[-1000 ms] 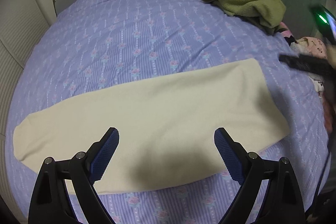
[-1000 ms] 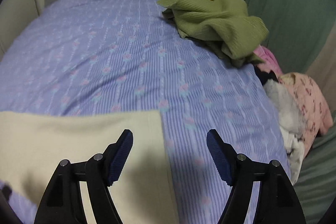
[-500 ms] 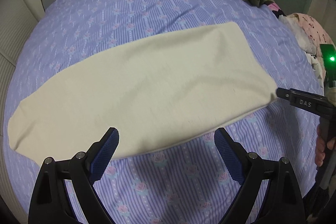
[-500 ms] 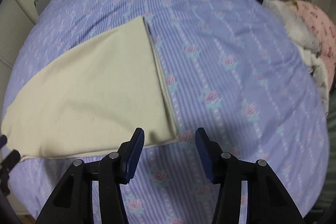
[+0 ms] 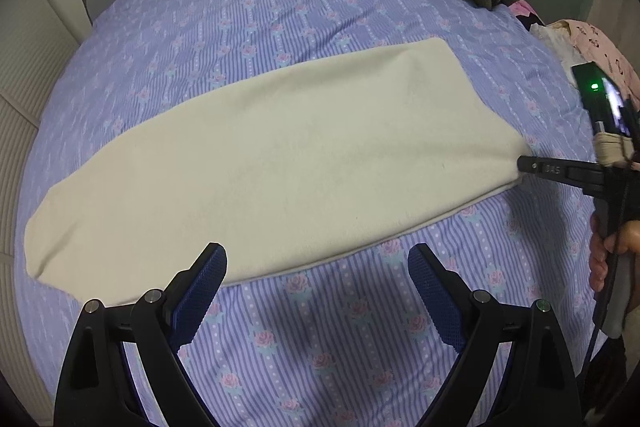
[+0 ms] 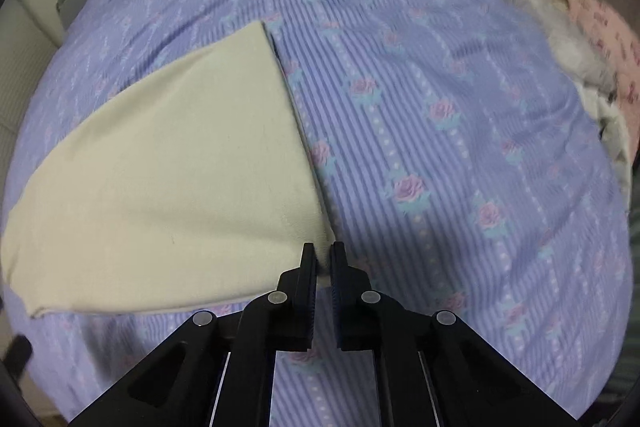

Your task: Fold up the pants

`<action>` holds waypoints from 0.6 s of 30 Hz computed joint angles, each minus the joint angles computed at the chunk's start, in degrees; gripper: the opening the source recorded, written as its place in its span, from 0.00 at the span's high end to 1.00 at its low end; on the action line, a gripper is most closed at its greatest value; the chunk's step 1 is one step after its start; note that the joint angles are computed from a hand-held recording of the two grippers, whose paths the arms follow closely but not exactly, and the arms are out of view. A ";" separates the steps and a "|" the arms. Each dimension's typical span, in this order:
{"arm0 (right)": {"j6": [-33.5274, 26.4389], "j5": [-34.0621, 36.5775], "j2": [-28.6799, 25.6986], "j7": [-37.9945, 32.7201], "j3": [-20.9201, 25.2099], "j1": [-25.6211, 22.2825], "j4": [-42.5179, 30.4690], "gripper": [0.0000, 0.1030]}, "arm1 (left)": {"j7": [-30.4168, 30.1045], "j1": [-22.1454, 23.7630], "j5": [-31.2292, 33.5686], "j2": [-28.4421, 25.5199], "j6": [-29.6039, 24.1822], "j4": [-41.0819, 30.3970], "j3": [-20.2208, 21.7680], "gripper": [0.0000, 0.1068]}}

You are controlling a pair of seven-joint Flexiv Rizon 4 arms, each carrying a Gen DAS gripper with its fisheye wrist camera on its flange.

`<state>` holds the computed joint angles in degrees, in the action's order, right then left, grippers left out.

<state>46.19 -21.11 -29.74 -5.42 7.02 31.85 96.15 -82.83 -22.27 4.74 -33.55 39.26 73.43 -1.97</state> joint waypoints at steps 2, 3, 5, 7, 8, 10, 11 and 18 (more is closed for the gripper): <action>-4.75 -1.16 -0.62 -1.24 -0.27 0.97 -2.00 0.92 | -0.04 0.01 0.19 0.58 0.00 0.69 0.14 0.13; -8.10 -2.46 -0.68 -0.85 -0.82 2.01 -3.00 0.90 | -0.06 0.10 0.31 1.16 0.46 1.50 0.21 0.13; -15.88 -3.71 -0.24 0.05 -1.12 3.63 -5.08 0.65 | -0.04 0.39 0.49 2.20 0.82 2.78 0.34 0.13; -16.21 -5.88 2.41 3.38 -1.06 4.48 -3.09 0.47 | 0.65 1.33 0.00 3.86 1.97 5.12 0.16 0.13; -15.94 -7.03 3.50 4.69 -0.84 4.81 -2.49 0.47 | 0.76 1.79 -0.12 4.78 2.88 6.39 0.23 0.13; -17.53 -8.95 4.72 5.46 -0.06 5.86 -3.41 0.47 | 0.84 2.79 -0.51 6.51 4.61 8.67 0.34 0.13; -17.98 -9.92 4.50 5.30 0.17 6.31 -4.53 0.47 | 1.21 3.67 -1.30 7.63 5.90 10.27 0.19 0.13; -19.99 -16.40 -0.10 2.68 0.71 13.52 -17.65 0.47 | 8.02 10.94 -9.74 15.92 17.03 22.11 -1.07 0.13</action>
<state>26.20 -37.51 -29.85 -2.74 7.73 45.37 78.50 -74.82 -11.33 -5.00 -17.63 56.29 95.54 -3.03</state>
